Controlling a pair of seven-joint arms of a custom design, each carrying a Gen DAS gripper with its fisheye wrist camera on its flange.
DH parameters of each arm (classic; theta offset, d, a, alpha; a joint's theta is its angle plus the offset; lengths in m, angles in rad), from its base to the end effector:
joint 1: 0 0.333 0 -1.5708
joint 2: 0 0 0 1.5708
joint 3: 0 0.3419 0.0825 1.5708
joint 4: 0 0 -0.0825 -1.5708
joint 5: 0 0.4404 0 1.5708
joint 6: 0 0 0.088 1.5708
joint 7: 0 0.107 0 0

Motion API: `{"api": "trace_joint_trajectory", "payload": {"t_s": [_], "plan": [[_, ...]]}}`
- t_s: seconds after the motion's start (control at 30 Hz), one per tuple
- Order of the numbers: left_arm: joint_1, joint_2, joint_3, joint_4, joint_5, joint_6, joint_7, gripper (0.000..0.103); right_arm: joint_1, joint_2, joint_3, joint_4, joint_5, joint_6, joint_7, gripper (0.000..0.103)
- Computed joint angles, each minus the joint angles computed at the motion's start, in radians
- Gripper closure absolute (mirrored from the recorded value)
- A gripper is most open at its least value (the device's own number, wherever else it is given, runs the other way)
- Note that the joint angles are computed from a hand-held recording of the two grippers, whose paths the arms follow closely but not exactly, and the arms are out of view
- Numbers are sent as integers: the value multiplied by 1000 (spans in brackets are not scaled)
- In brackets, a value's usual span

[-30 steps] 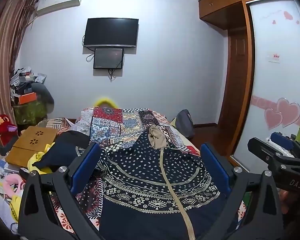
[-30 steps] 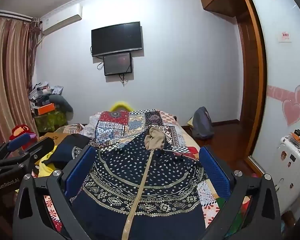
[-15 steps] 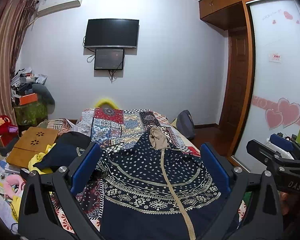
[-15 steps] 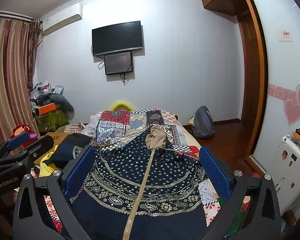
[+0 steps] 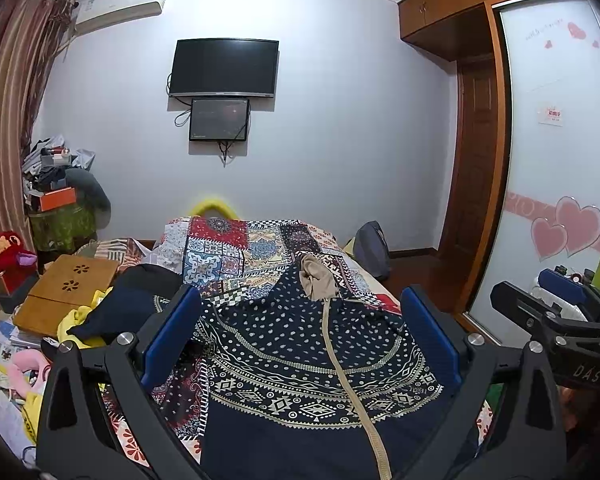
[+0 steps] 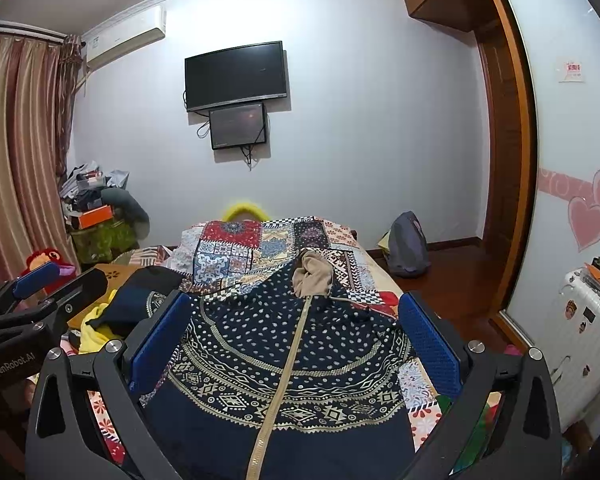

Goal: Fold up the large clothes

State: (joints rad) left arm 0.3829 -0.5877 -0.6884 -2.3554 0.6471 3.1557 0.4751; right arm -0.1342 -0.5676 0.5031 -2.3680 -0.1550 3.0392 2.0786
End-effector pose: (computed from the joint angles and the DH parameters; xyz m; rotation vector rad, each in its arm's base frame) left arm 0.4373 -0.2645 0.6154 -1.4115 1.4721 -1.1837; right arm 0.4327 0.2362 0.6512 -1.5254 1.3624 -0.8621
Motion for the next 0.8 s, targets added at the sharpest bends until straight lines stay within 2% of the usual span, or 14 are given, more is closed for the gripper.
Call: {"api": "trace_joint_trajectory", "payload": {"t_s": [0.8], "plan": [[-9, 6, 14, -5, 11, -7, -8, 3, 18, 19, -19, 21, -19, -18, 1, 0]]}}
